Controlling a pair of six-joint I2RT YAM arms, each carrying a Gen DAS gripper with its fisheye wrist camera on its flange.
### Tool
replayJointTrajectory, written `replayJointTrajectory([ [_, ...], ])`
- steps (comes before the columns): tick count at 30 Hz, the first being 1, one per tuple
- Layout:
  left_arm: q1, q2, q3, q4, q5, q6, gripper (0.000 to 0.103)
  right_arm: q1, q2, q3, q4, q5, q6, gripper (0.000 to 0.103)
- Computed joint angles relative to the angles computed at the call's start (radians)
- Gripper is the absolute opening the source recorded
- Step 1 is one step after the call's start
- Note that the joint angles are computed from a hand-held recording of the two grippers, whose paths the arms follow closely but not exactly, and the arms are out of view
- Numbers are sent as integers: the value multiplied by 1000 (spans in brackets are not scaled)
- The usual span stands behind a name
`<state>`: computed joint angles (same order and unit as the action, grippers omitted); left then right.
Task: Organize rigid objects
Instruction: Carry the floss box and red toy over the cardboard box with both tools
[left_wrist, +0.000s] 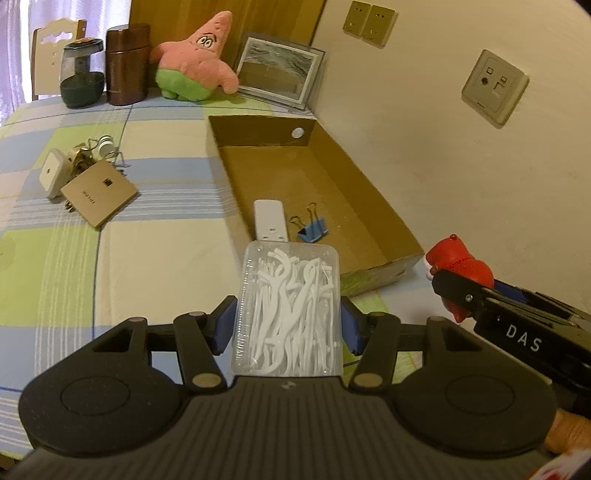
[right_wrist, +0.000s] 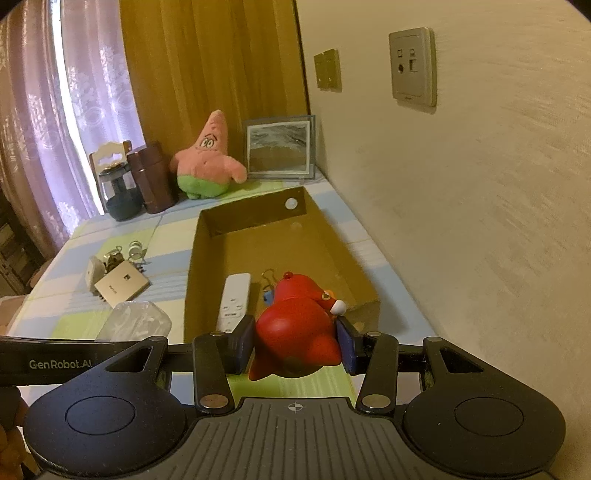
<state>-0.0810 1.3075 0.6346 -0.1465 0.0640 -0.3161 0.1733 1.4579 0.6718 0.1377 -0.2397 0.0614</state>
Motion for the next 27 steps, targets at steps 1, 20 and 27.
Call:
replayJointTrajectory([
  [1, -4, 9, 8, 2, 0, -3, 53, -7, 7, 10, -5, -8, 0, 43],
  [20, -13, 299, 259, 51, 9, -10, 53, -47, 319, 341, -52, -83, -122, 43],
  [27, 30, 458, 415, 45, 16, 18, 53, -39, 496, 550, -103, -113, -160, 43],
])
